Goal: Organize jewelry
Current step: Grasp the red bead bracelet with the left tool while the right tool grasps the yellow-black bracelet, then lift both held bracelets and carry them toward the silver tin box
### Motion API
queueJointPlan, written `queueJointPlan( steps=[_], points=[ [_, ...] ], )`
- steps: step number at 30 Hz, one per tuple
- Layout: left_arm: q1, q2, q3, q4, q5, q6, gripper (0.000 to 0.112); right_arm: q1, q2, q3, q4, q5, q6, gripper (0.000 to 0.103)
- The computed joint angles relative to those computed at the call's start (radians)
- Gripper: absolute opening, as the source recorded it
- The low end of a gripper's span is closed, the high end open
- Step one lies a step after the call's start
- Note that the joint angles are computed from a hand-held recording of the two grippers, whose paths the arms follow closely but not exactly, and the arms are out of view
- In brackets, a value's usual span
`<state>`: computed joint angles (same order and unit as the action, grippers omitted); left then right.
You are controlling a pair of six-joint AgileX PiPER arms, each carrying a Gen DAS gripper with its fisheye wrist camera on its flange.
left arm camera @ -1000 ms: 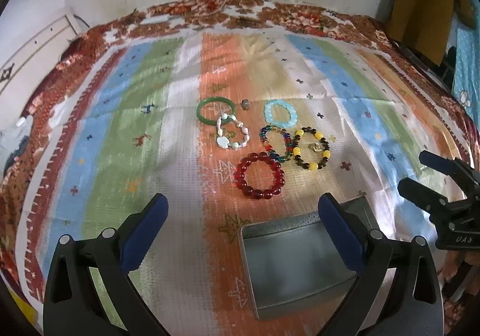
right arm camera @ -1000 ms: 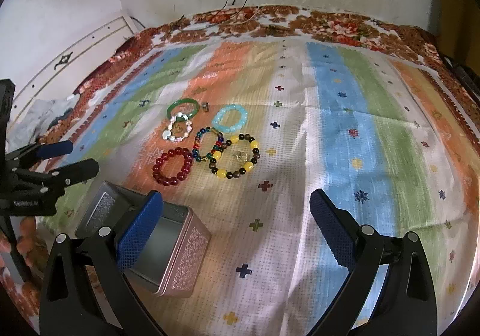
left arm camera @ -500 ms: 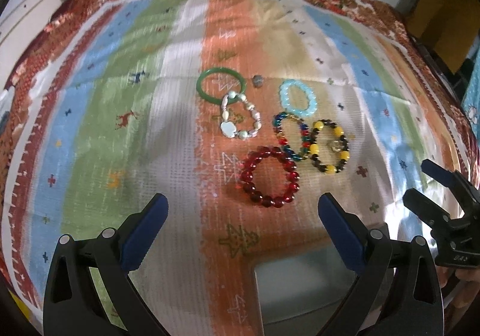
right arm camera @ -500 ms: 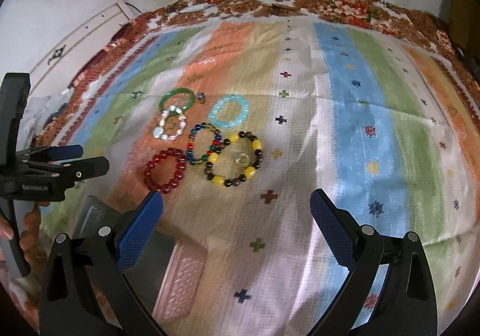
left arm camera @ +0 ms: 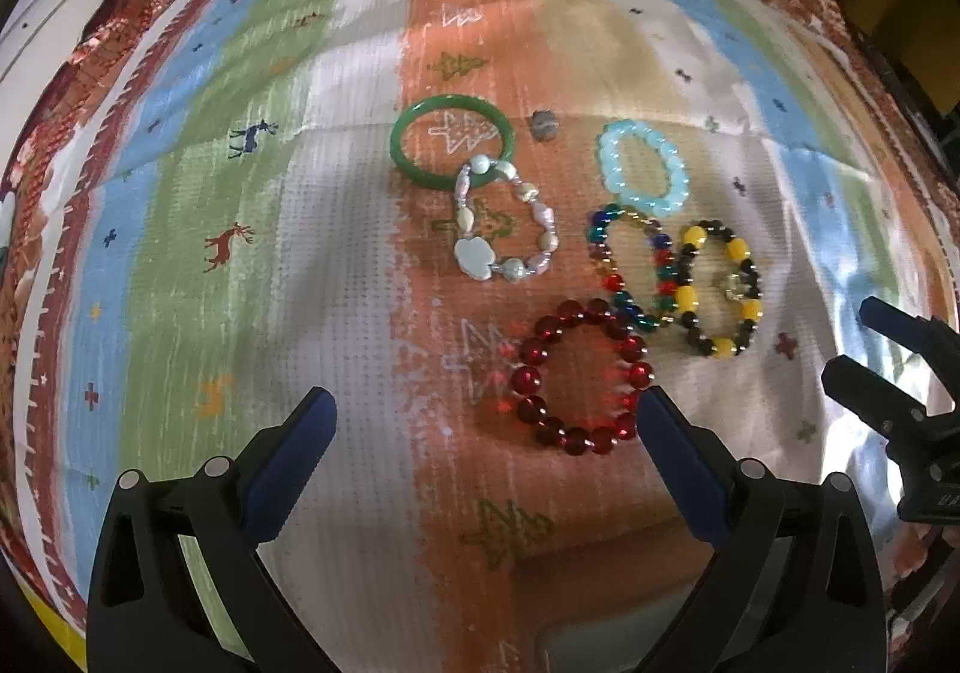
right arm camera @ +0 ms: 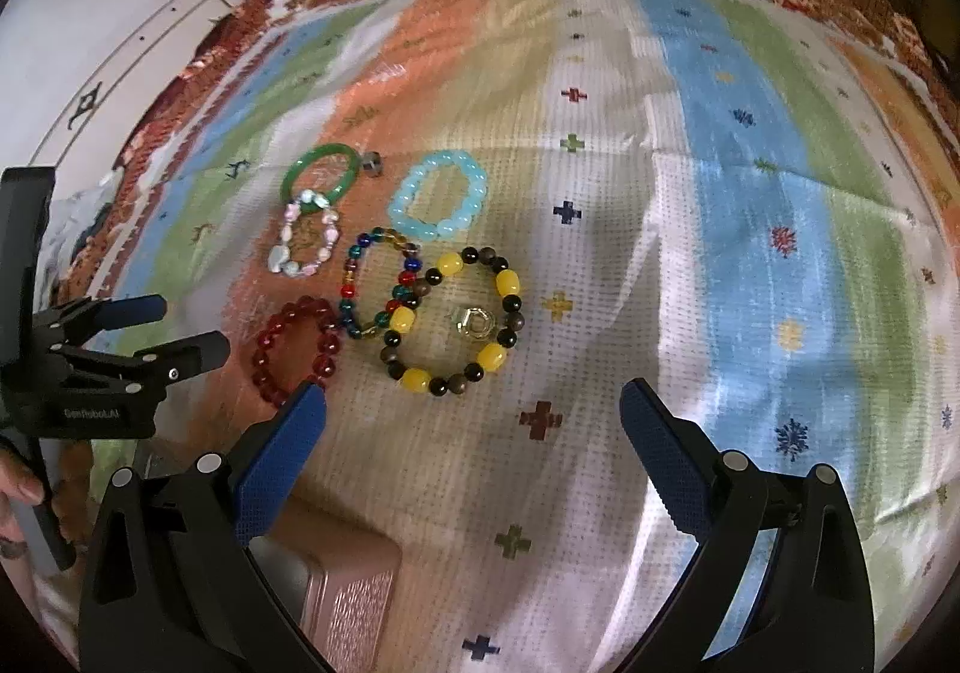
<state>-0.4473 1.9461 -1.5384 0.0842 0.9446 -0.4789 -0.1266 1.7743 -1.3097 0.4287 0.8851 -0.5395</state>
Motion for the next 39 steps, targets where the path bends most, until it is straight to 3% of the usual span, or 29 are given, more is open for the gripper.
queueJointPlan(
  steps=[5, 10, 12, 18, 22, 25, 31, 35, 39],
  points=[
    [0.021, 0.05, -0.042, -0.025, 0.018, 0.039, 0.097, 0.024, 0.069, -0.066, -0.044, 0.024, 0.063, 0.099],
    [0.021, 0.101, -0.097, -0.036, 0.047, 0.074, 0.089, 0.042, 0.135, -0.125, -0.091, 0.043, 0.121, 0.098],
    [0.015, 0.117, -0.114, -0.035, 0.057, 0.082, 0.089, 0.051, 0.151, -0.141, -0.107, 0.048, 0.134, 0.089],
    [0.023, 0.16, -0.155, -0.052, 0.092, 0.108, 0.075, 0.078, 0.21, -0.191, -0.16, 0.054, 0.184, 0.08],
    [0.025, 0.18, -0.173, -0.033, 0.102, 0.126, 0.072, 0.094, 0.224, -0.204, -0.186, 0.053, 0.205, 0.076],
    [0.009, 0.186, -0.166, 0.01, 0.098, 0.123, 0.062, 0.115, 0.227, -0.194, -0.225, 0.026, 0.222, 0.071],
    [0.008, 0.188, -0.163, 0.008, 0.086, 0.128, 0.047, 0.121, 0.226, -0.189, -0.248, 0.014, 0.21, 0.037],
    [0.017, 0.173, -0.134, -0.018, 0.065, 0.155, 0.014, 0.108, 0.219, -0.172, -0.232, -0.014, 0.201, 0.015],
    [0.02, 0.164, -0.111, -0.033, 0.043, 0.156, 0.013, 0.098, 0.195, -0.138, -0.206, -0.028, 0.14, 0.013]
  ],
)
